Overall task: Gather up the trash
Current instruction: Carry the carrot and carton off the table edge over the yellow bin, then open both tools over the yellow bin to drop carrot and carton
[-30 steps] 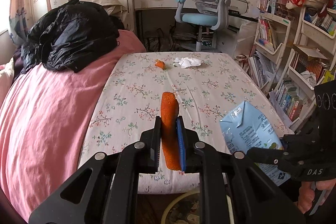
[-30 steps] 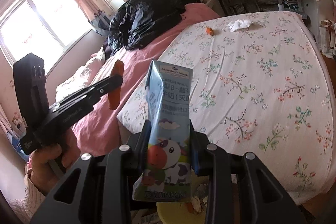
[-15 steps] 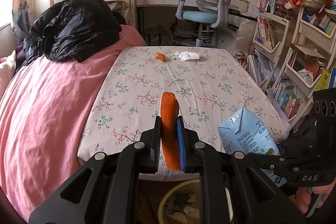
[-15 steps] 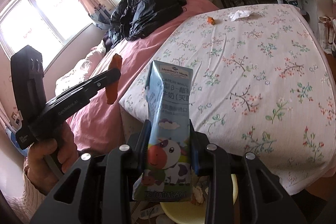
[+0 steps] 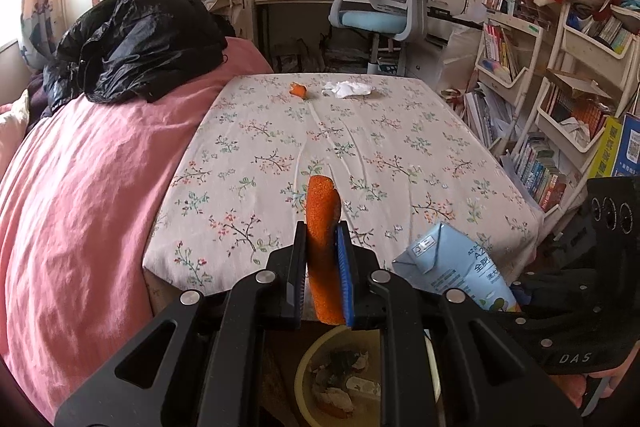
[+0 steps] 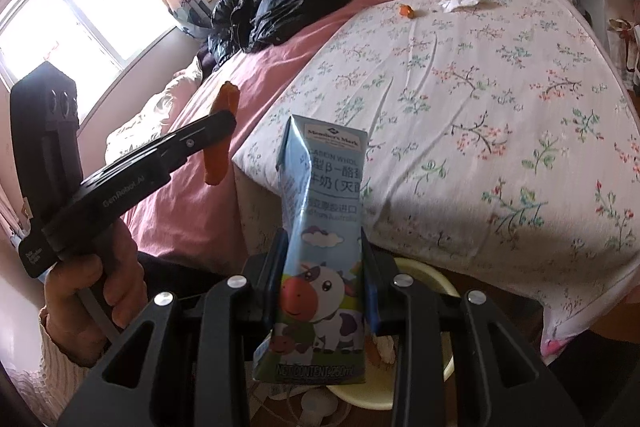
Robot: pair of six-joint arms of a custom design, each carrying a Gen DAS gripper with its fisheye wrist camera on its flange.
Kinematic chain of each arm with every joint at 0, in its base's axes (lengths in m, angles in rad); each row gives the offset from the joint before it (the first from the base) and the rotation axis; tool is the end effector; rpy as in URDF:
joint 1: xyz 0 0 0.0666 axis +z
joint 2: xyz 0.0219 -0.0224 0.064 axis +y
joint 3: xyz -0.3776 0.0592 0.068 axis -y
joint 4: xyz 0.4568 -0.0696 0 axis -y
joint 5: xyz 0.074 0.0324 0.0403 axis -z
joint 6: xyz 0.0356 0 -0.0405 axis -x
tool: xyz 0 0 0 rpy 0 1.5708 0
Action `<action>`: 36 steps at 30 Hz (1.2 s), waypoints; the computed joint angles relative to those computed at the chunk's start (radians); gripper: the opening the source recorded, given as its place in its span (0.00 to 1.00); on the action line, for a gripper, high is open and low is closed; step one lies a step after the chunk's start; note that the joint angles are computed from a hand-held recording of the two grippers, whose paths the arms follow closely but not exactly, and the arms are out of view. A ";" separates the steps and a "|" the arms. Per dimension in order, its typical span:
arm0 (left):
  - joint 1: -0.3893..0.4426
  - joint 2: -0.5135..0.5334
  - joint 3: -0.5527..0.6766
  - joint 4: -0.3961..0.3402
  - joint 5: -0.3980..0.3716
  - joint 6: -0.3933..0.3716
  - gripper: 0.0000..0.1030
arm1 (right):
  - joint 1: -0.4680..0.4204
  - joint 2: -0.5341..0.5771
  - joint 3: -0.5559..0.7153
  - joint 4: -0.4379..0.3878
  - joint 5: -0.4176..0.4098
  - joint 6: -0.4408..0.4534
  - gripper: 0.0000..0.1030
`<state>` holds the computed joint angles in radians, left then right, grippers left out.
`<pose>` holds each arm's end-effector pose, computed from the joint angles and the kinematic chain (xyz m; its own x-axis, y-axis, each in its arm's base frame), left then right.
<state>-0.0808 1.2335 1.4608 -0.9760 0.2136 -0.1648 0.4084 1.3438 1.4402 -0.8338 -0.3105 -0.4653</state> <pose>0.4835 -0.0471 0.5382 -0.6309 0.2119 -0.7463 0.3418 0.9395 -0.0222 0.4892 0.2231 0.4851 -0.8143 0.1132 -0.5693 -0.2466 0.8205 0.5157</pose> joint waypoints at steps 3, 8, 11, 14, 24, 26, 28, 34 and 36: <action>0.001 -0.010 -0.011 -0.003 0.002 -0.001 0.14 | 0.003 -0.006 -0.008 -0.002 0.003 -0.005 0.32; 0.002 -0.020 -0.023 -0.012 0.003 -0.008 0.14 | 0.010 -0.009 -0.013 -0.015 0.004 -0.006 0.32; -0.001 -0.027 -0.032 -0.020 -0.002 -0.015 0.14 | 0.014 -0.009 -0.015 -0.023 0.004 -0.004 0.32; -0.003 -0.032 -0.038 -0.027 -0.003 -0.020 0.14 | 0.018 -0.009 -0.017 -0.029 0.006 -0.005 0.32; 0.000 -0.044 -0.056 -0.051 0.005 -0.027 0.14 | 0.028 -0.014 -0.026 -0.037 0.017 -0.013 0.32; -0.001 -0.046 -0.060 -0.065 0.005 -0.029 0.14 | 0.030 -0.012 -0.025 -0.047 0.020 -0.014 0.32; -0.004 -0.045 -0.062 -0.083 0.006 -0.036 0.14 | 0.032 -0.011 -0.024 -0.055 0.023 -0.017 0.32; -0.020 -0.046 -0.074 -0.150 0.011 -0.050 0.14 | 0.037 0.001 -0.021 -0.089 0.030 -0.025 0.32; -0.022 -0.046 -0.078 -0.172 0.013 -0.059 0.14 | 0.040 0.007 -0.017 -0.104 0.034 -0.026 0.32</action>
